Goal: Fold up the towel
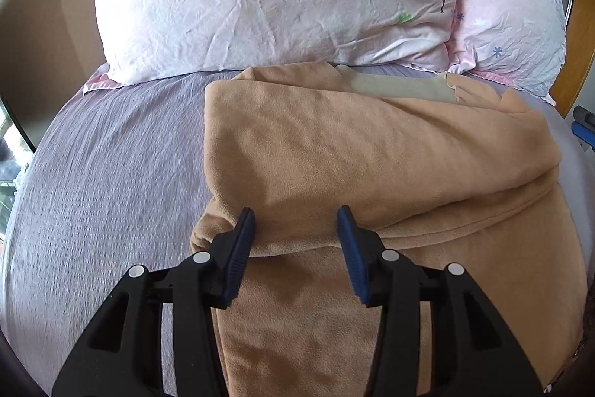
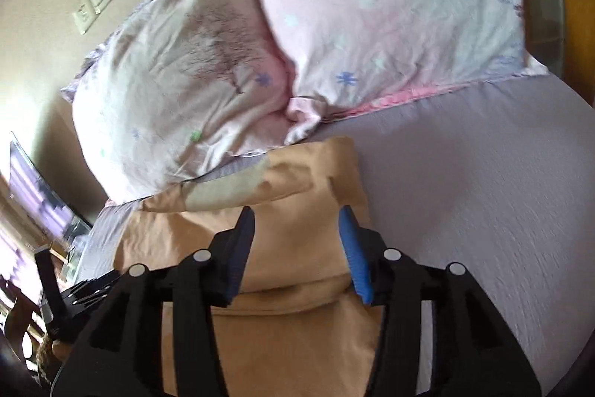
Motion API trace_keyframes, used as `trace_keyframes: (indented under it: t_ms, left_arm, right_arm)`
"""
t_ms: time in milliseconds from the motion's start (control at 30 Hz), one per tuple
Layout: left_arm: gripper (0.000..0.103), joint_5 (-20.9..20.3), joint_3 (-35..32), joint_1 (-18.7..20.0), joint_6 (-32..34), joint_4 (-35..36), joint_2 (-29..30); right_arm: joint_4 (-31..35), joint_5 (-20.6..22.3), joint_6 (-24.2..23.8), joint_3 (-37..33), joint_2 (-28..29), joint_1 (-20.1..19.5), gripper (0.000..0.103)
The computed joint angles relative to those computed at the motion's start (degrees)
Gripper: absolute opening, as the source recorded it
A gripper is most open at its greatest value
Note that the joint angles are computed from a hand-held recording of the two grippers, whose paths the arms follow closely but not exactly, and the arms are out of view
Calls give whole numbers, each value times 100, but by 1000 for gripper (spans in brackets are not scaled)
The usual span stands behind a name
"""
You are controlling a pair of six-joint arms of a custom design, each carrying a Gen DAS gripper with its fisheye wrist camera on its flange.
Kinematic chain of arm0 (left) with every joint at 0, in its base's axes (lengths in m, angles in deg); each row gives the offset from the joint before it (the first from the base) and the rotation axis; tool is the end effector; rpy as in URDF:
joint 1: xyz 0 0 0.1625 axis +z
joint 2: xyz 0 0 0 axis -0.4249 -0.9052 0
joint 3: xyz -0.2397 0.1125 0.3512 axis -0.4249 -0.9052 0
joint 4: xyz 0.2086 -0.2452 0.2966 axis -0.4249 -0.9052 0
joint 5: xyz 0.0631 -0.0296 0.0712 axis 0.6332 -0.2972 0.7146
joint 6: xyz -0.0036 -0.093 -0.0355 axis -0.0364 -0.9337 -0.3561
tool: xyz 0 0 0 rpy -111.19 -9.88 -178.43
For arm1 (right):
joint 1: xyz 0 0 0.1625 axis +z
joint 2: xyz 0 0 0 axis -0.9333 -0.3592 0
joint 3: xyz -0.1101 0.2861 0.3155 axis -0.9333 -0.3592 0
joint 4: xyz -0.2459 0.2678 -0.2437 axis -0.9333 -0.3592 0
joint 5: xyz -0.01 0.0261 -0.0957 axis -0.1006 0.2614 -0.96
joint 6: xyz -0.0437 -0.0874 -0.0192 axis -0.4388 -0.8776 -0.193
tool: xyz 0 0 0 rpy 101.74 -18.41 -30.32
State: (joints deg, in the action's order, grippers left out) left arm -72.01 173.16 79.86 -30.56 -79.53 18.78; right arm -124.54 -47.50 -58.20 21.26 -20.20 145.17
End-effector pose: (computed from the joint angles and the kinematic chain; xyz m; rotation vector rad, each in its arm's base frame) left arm -0.2380 -0.6966 0.0352 0.4934 2.2972 -0.7611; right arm -0.0279 -0.6653 0.3263 0.2990 -2.5804 1.1187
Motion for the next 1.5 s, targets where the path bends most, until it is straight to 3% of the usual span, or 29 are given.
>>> trace_keyframes:
  t_ms: [33,133,167,267,300,333,400,433,467,533,633,700,800,867,1067,1100,1133,1167,1200,1233,1267,1500]
  left_arm:
    - [47,18,3,-3,-2,-24,9]
    - [47,-61,125,-4,-3,-181,-50]
    - [47,-204,279,-19,-61,-249,-165]
    - [47,-829,1088,-161,95,-865,-686]
    - [47,-1086,1438,-216,168,-1116,-911]
    - [47,-1383,1814,-266,217,-1332,-1165]
    - [52,-2038,2544,-325,243,-1644,-1692]
    - [55,-2367,2862,-331,230,-1736,-1936]
    - [63,-2708,3190,-321,226,-1872,-2171]
    - [68,-3310,3838,-258,163,-2286,-2577]
    - [69,-3650,4605,-96,-157,-2932,-2883]
    - [69,-3745,4888,106,-498,-3070,-2933]
    - [69,-3878,4932,337,-634,-3086,-2691]
    - [69,-3960,4773,464,-656,-2938,-2443]
    - [68,-4405,4273,731,-664,-2882,-1865]
    - [67,-4551,4233,802,-737,-2955,-1808]
    - [62,-4765,4183,903,-843,-3026,-1752]
    - [41,-5045,4143,1019,-970,-3070,-1715]
    - [14,-5344,4098,1143,-1135,-3045,-1697]
    - [6,-5512,4110,1218,-1279,-3047,-1696]
    - [4,-5586,4145,1241,-1375,-3057,-1732]
    - [4,-5780,4095,875,-1311,-3247,-2173]
  right_arm:
    - [304,-27,-91,-127,88,45,50]
    - [1242,-1025,233,-783,630,129,53]
    - [1385,-1053,329,-842,688,85,51]
    - [1495,-335,275,-380,122,-93,52]
    - [1590,107,127,-164,-144,-196,61]
    - [1676,581,-144,151,-484,-324,74]
    - [2060,1366,-818,751,-1172,-555,87]
    - [2426,1670,-1268,1047,-1557,-693,88]
    - [2809,1866,-1658,1275,-1869,-789,89]
    - [3752,2131,-2351,1756,-2616,-1127,95]
    - [4737,2248,-3151,2299,-3474,-1768,96]
    - [4792,2172,-2959,2488,-3669,-2206,96]
    - [4585,2075,-2521,2494,-3408,-2597,96]
    - [4529,2027,-2311,2367,-3048,-2643,96]
    - [4678,2240,-2323,2156,-2397,-2527,95]
    - [4648,2282,-2353,2161,-2350,-2515,87]
    - [4700,2402,-2473,2163,-2324,-2532,57]
    - [4986,2564,-2620,2120,-2317,-2572,35]
    - [5291,2662,-2729,2049,-2291,-2584,6]
    - [5411,2670,-2836,2053,-2337,-2570,5]
    - [5507,2653,-2959,2072,-2418,-2549,5]
    - [5981,3338,-3438,1795,-2849,-2063,5]
